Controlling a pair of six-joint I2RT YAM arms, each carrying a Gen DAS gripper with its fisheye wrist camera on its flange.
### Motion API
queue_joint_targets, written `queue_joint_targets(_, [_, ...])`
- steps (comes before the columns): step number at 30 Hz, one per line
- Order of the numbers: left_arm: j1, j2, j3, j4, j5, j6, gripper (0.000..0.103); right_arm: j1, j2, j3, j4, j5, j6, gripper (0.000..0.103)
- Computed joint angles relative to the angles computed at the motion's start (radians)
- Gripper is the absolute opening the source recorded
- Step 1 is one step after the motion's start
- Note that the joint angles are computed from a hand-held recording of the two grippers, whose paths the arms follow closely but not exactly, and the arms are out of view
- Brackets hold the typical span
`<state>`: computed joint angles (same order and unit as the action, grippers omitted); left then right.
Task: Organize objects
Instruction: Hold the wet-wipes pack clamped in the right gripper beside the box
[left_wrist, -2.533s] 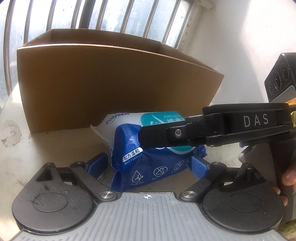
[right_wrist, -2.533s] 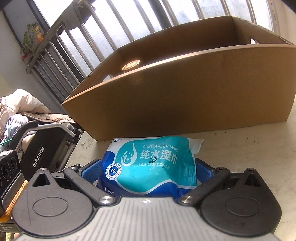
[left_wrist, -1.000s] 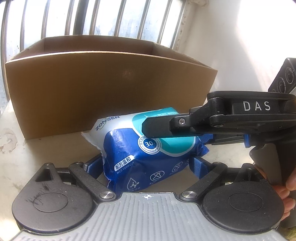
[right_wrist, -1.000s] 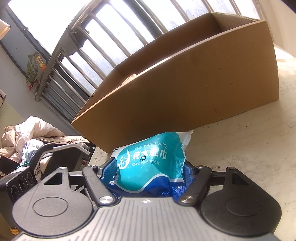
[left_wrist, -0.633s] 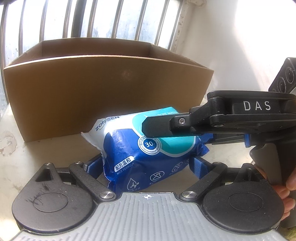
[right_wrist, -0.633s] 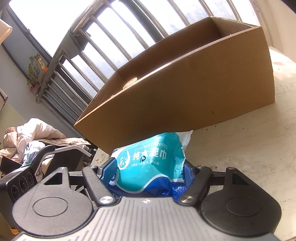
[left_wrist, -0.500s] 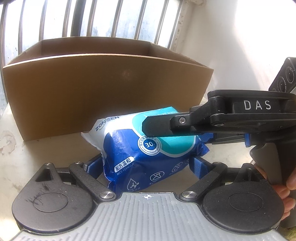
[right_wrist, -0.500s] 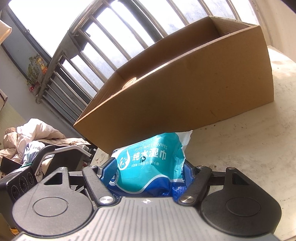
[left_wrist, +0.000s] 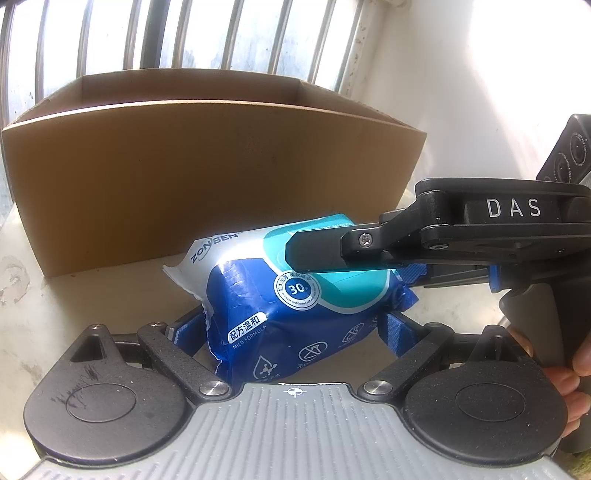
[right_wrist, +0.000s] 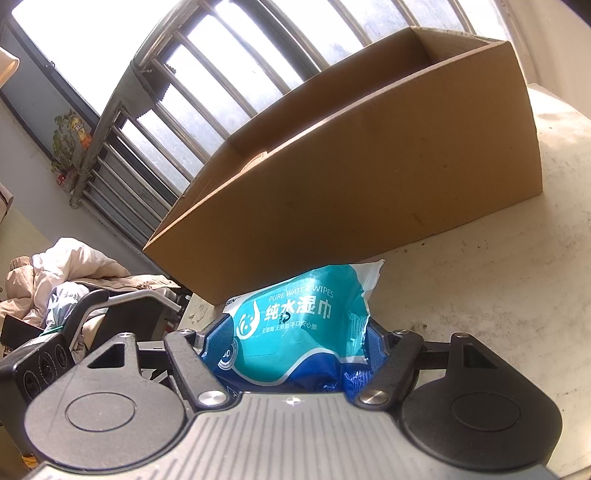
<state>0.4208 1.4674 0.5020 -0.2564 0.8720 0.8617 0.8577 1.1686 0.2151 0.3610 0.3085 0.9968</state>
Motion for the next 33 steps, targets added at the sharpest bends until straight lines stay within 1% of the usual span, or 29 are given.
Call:
queue_joint_targets(8, [-0.005, -0.002, -0.004, 0.019, -0.002, 0.001, 0.096, 0.007, 0.007, -0.009, 0.004, 0.003, 0.024, 0.075])
queue_joint_targets(9, [0.005, 0.007, -0.007, 0.020, 0.001, 0.015, 0.096, 0.008, 0.008, -0.008, 0.004, 0.004, 0.025, 0.075])
queue_joint_targets(18, [-0.004, 0.012, -0.003, 0.034, -0.003, 0.001, 0.096, 0.003, 0.002, -0.012, -0.002, -0.003, 0.034, 0.076])
queue_joint_targets(25, [-0.001, 0.020, -0.003, 0.040, -0.002, 0.006, 0.096, -0.005, 0.013, -0.009, 0.003, -0.019, 0.049, 0.081])
queue_joint_targets(33, [-0.006, 0.018, -0.009, 0.052, -0.005, -0.005, 0.096, -0.007, 0.024, -0.004, 0.007, -0.027, 0.060, 0.083])
